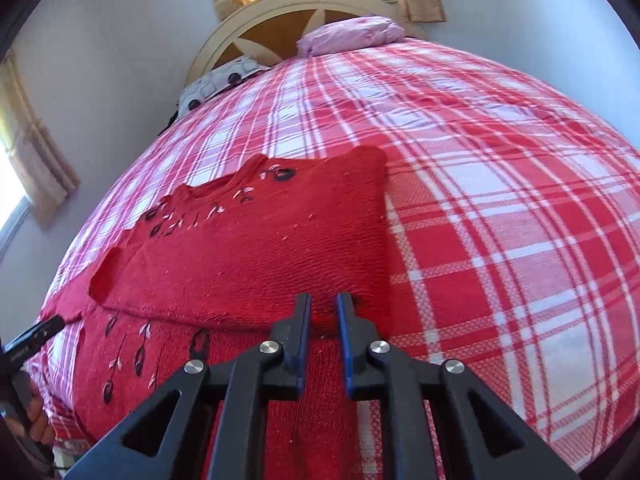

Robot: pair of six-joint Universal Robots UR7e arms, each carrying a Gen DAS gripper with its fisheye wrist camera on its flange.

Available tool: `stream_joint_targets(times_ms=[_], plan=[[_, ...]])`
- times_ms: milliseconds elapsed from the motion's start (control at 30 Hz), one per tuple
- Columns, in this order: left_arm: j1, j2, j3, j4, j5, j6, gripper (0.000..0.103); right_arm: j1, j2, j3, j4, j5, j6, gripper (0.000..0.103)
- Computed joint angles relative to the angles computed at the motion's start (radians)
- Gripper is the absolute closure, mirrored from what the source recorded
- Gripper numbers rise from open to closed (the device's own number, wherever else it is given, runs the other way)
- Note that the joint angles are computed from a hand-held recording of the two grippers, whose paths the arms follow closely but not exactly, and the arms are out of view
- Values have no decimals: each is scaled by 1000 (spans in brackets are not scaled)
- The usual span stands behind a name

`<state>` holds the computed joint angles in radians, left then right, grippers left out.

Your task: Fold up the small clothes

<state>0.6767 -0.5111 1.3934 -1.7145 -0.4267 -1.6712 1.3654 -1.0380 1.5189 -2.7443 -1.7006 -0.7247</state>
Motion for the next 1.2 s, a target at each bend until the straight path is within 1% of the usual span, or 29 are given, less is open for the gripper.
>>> stream_joint_targets(times_ms=[100, 133, 200, 267, 300, 367, 433, 467, 533, 600, 667, 700, 767, 800, 833, 867, 967, 1067, 1133, 1167, 1200], plan=[[6, -16, 20, 30, -24, -65, 0, 20, -14, 57, -101, 19, -49, 88], [9, -19, 23, 31, -30, -78, 0, 27, -20, 75, -110, 36, -60, 88], [13, -40, 51, 4, -40, -87, 0, 37, -26, 83, -61, 82, -57, 88], [11, -47, 54, 35, -34, -123, 0, 55, -30, 91, 6, 126, -75, 88], [11, -59, 59, 76, -30, -171, 0, 68, -28, 104, 4, 132, -100, 88], [10, -88, 95, 96, -24, -242, 0, 97, -18, 129, -7, 139, -145, 88], [10, -125, 144, 113, -26, -322, 0, 128, 8, 126, 45, 138, -163, 88], [10, -145, 164, 158, -33, -390, 0, 141, 24, 122, 63, 130, -167, 88], [11, -169, 181, 239, -48, -481, 0, 170, 65, 112, 81, 106, -171, 88], [5, -196, 188, 386, -66, -627, 0, 193, 106, 102, 100, 103, -155, 88], [0, -224, 199, 514, -89, -767, 0, 211, 145, 106, 81, 101, -160, 88], [-2, -255, 221, 573, -110, -859, 0, 223, 172, 106, 56, 82, -169, 88], [0, -307, 270, 598, -129, -949, 0, 233, 204, 104, 54, 49, -177, 88], [0, -346, 313, 592, -133, -999, 0, 238, 227, 92, 73, 18, -176, 88], [2, -382, 356, 574, -129, -1034, 0, 240, 237, 92, 69, 0, -175, 88], [8, -431, 412, 538, -122, -1067, 0, 238, 232, 108, 36, 13, -182, 88], [33, -504, 492, 480, -110, -1104, 0, 238, 204, 117, 58, 38, -179, 87], [61, -540, 534, 393, -90, -1087, 1, 237, 161, 163, 16, 83, -199, 87], [80, -570, 589, 258, -40, -1026, 3, 235, 134, 182, 15, 106, -210, 87], [92, -583, 611, 187, -26, -983, 8, 233, 121, 191, 19, 115, -214, 87], [105, -596, 639, 90, -9, -923, 9, 232, 110, 198, 23, 120, -215, 87]])
